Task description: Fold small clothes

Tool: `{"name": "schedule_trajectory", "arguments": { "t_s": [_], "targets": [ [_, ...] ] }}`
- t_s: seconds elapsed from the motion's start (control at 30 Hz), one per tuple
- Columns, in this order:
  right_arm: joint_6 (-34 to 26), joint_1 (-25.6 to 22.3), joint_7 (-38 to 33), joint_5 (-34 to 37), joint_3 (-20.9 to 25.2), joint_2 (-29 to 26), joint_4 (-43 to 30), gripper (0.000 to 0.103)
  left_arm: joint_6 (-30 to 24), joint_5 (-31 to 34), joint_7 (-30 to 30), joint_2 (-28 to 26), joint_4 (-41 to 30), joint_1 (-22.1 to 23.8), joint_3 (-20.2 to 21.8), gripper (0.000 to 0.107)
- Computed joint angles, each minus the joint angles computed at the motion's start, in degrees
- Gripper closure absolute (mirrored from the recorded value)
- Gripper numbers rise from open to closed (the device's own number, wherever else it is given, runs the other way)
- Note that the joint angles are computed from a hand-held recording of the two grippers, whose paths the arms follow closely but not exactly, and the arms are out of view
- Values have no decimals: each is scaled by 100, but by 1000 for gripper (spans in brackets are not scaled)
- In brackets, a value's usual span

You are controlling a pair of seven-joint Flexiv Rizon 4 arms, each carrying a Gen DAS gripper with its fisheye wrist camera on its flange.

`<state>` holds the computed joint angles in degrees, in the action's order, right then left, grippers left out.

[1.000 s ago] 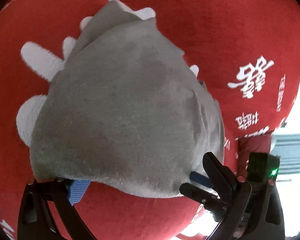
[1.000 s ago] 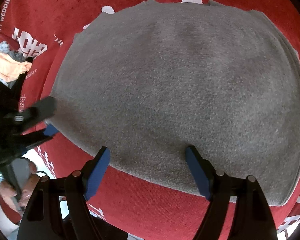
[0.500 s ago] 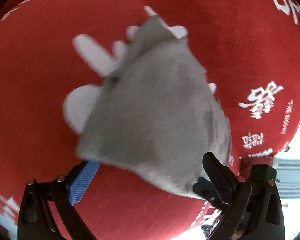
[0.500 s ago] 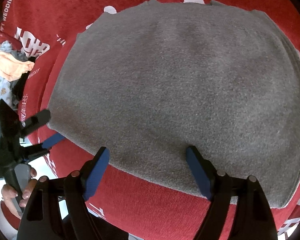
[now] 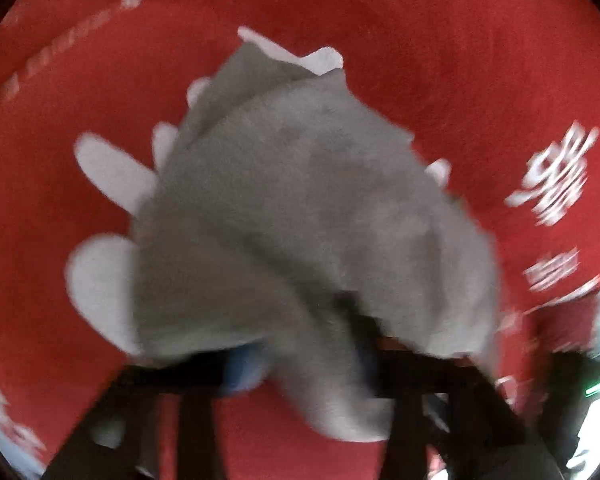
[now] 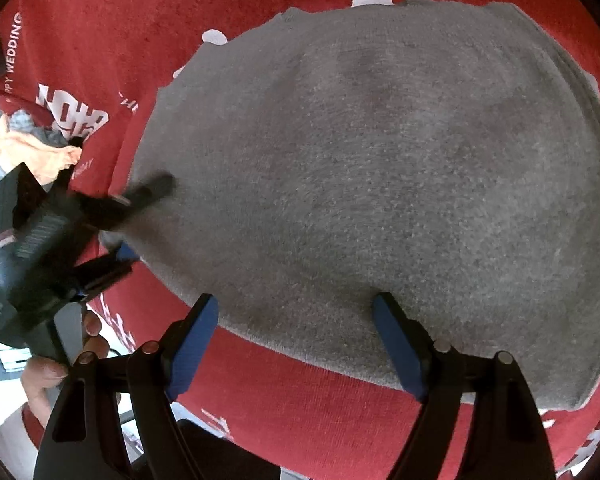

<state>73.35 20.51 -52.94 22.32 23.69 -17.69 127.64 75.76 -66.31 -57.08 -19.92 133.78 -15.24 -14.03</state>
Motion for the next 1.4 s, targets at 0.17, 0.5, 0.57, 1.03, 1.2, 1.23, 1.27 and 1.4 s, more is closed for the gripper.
{"name": "schedule_trajectory", "arguments": {
  "t_s": [0.17,0.5,0.57,1.03,1.2,1.23,1.27,1.4],
  "targets": [
    [-1010,-268,-307,-335,-359,326,-562,20,686,2866,-646,-45,-58,-724,1002,85],
    [-4958,-394,-2187,-391,-554,-2003,-4924,20,2314,5463,-83,-179,254,-951,1498,85],
    [-5760,-228,-2258,-517,-474,-2683,-5857,20,2608,5862,47,-222,347,-761,1382,85],
    [-9394,1584,-2227,-1516,-1329,-5084,-9714,19,2993,6743,183,-217,501,19,801,85],
    [-7648,1238,-2439,-1528,-1276,-3868,-7600,74,2818,6949,89,-60,528,735,119,85],
    [-7170,1054,-2359,-1369,-1193,-3585,-7133,75,2771,6996,59,13,538,978,-148,85],
    [-6682,838,-2289,-1149,-1101,-3279,-6666,75,2733,7039,32,79,561,1241,-430,85],
    [-4971,46,-2195,-330,-821,-2041,-4943,76,2517,7104,-5,412,650,2600,-2117,85]
  ]
}}
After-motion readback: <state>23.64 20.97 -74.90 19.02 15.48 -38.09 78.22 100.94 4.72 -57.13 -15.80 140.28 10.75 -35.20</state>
